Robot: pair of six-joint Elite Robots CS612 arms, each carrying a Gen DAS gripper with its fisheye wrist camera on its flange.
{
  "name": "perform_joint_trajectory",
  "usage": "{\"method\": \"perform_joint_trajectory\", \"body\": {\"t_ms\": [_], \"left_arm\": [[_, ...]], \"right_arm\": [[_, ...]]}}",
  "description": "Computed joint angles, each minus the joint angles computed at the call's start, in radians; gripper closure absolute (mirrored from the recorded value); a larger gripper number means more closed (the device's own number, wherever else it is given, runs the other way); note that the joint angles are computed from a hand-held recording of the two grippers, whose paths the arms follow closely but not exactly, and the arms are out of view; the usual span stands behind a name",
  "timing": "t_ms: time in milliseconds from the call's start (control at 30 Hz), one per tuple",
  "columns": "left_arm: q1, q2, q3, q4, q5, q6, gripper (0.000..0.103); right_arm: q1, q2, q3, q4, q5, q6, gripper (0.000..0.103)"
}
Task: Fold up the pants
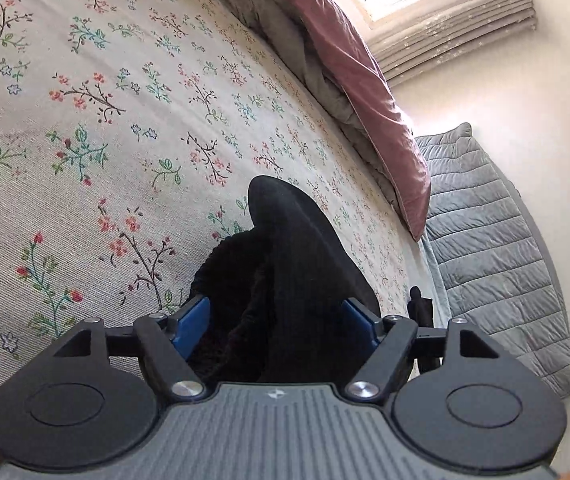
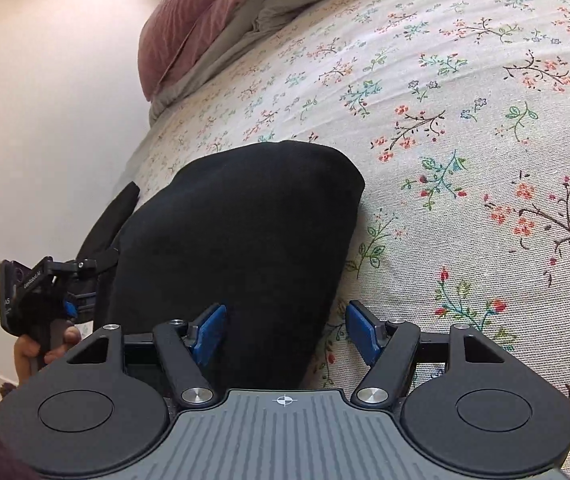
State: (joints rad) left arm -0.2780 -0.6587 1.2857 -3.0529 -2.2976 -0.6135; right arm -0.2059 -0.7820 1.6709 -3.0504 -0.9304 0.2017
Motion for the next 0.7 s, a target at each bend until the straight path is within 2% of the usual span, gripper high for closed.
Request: {"method": "perform_joint_trajectory", "body": {"t_ms": [100, 233, 333, 467, 700], "left_arm": [[0.003, 0.032, -0.018, -0.056, -0.059, -0.091, 0.021], [-0.006, 0.036, -0.002, -0.131, -0.036, -0.137, 0.027], [-0.007, 0.041, 0.001, -0.17, -0.034, -0.17, 0.037], [-0.014, 0.037, 0.01, -0.199, -0.012, -0.176, 0.044], [-0.025, 0.034, 0.016, -0.24, 0.019, -0.195, 0.056]], "right_arm": [[0.008, 0.011, -0.008, -0.023, -0.012, 0.011, 0.04], [0.022, 0.029, -0.02, -0.072, -0.044, 0.044, 0.043], [0.033, 0.033, -0.028, -0.082, -0.077, 0.052, 0.049], [0.048, 0.026, -0.025, -0.091, -0.129, 0.031, 0.057], [0.049, 0.012, -0.007, -0.113, -0.151, 0.027, 0.071]]}}
